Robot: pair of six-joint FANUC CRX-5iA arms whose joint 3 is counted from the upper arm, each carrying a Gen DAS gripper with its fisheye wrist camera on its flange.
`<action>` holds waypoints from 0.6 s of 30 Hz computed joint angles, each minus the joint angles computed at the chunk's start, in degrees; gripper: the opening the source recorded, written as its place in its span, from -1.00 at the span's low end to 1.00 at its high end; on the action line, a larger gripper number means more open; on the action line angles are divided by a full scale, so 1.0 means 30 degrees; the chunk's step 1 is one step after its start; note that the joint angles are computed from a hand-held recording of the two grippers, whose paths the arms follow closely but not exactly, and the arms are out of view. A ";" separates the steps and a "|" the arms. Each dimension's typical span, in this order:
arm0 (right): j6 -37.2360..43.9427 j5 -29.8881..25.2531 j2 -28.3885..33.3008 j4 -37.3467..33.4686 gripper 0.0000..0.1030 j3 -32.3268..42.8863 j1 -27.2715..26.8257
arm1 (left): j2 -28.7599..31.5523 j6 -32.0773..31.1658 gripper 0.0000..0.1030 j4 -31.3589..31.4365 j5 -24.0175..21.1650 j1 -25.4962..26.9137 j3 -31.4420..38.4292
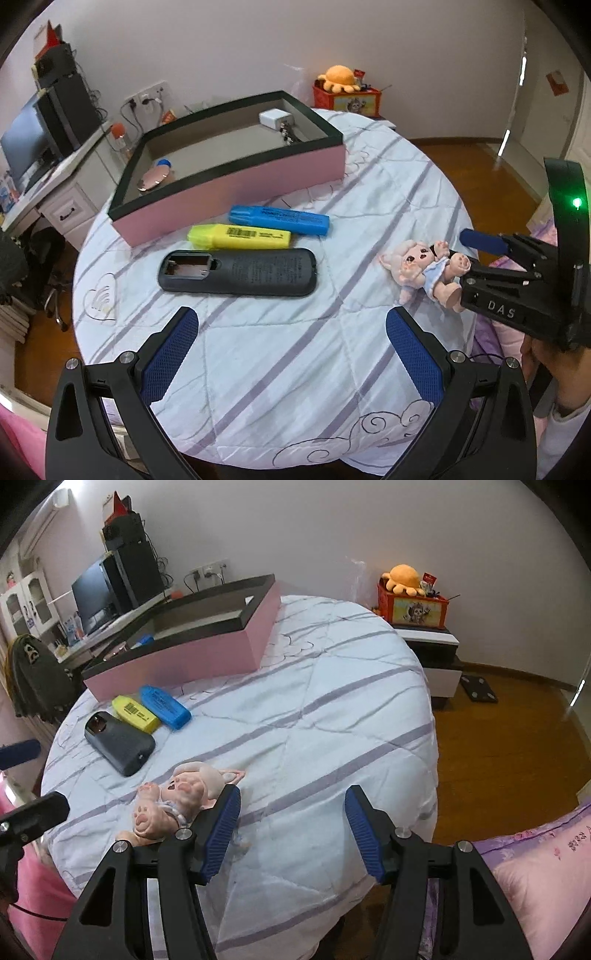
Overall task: Organize rigid objects
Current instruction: 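Close the right gripper around the doll figurine and lift it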
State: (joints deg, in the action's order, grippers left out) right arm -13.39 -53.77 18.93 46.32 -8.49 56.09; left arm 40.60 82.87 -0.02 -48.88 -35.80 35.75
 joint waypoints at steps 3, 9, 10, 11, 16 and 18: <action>-0.0050 -0.0300 -0.0216 0.0013 0.18 -0.0124 0.0123 | 0.0360 0.0284 0.99 -0.0182 -0.0453 -0.0064 0.0538; 0.1287 -0.0948 -0.0250 -0.1012 0.34 0.0146 0.0413 | 0.0742 -0.0297 0.99 0.1194 -0.0590 -0.0090 0.0515; 0.1197 -0.0631 -0.0399 -0.0882 0.34 -0.0133 0.0382 | 0.0743 -0.0369 0.99 0.1522 -0.0553 -0.0081 0.0417; 0.1250 -0.0262 -0.0574 -0.0835 0.34 -0.0401 0.0310 | 0.0804 -0.0536 0.99 0.1989 -0.0576 -0.0093 0.0381; 0.2646 0.1146 -0.1177 -0.0295 0.34 -0.1361 0.0042 | 0.1262 -0.0444 0.99 0.3419 -0.0798 -0.0371 0.0532; 0.3227 0.2050 -0.1504 -0.0124 0.34 -0.1845 -0.0156 | 0.1555 0.0037 0.99 0.3543 -0.1003 -0.0546 0.0919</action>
